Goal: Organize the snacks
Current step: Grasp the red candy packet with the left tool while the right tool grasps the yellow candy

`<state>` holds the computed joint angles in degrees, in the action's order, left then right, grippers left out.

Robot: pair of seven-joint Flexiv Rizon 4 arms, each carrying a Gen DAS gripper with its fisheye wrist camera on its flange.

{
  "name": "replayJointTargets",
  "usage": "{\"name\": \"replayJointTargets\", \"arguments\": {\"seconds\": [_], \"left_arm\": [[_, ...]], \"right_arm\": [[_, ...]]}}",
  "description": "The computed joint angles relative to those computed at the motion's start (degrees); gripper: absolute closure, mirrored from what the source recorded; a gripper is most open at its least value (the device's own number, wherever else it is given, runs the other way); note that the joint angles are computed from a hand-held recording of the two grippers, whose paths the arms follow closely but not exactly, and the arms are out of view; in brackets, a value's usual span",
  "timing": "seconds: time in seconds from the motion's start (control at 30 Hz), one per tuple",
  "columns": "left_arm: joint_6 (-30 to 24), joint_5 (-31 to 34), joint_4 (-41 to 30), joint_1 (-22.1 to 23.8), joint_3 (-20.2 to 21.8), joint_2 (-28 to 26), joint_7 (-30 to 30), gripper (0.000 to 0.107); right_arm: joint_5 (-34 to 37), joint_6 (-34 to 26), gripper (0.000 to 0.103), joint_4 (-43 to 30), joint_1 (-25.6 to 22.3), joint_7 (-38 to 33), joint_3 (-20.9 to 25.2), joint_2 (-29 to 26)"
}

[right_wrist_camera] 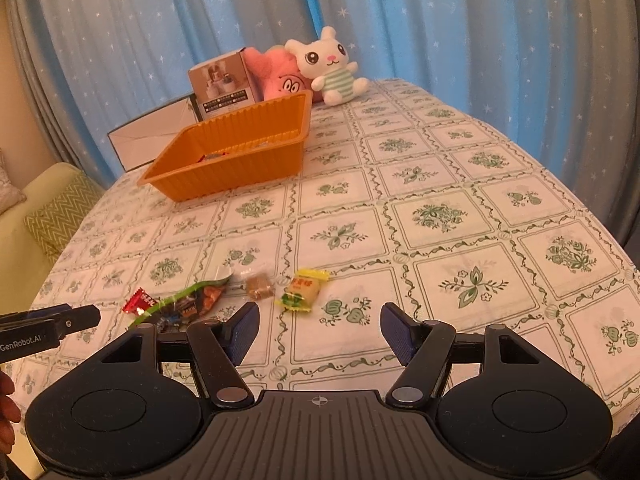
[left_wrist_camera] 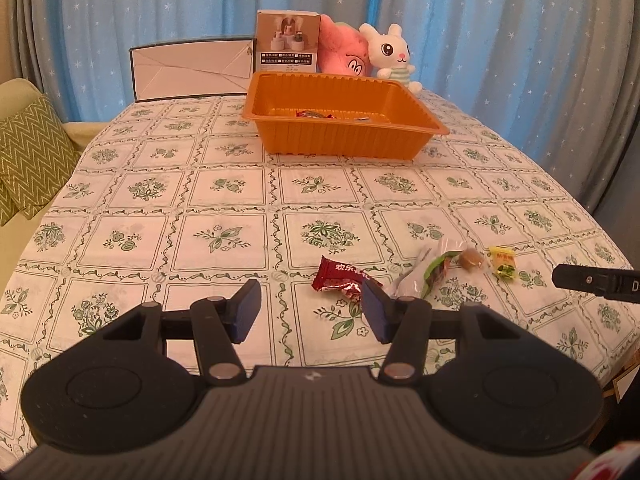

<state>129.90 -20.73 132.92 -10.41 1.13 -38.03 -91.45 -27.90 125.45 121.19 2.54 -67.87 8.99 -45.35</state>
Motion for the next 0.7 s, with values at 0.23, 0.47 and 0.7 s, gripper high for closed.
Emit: {"name": "replayJointTargets", "arguments": {"seconds": [0.23, 0.47, 0.7], "left_arm": [[-0.92, 4.40, -0.37, 4.15, -2.31, -0.40, -3.45, 0.058], [-3.15, 10.95, -2.67, 8.95, -5.22, -1.58, -7.36, 0.069], [-6.20, 13.53, -5.92, 10.17, -6.26, -3.25, -8.04, 0.070]], "right_arm": [[-1.30, -1.07, 0.036, -0.75, -0.65, 1.08, 0.76, -0.69], [-0.12, -2.13, 0.036, -1.33, 0.17, 1.08, 0.36, -1.09], [0.43, -2.94, 0.036, -2.53, 0.21, 1.25, 0.40, -1.92]]}}
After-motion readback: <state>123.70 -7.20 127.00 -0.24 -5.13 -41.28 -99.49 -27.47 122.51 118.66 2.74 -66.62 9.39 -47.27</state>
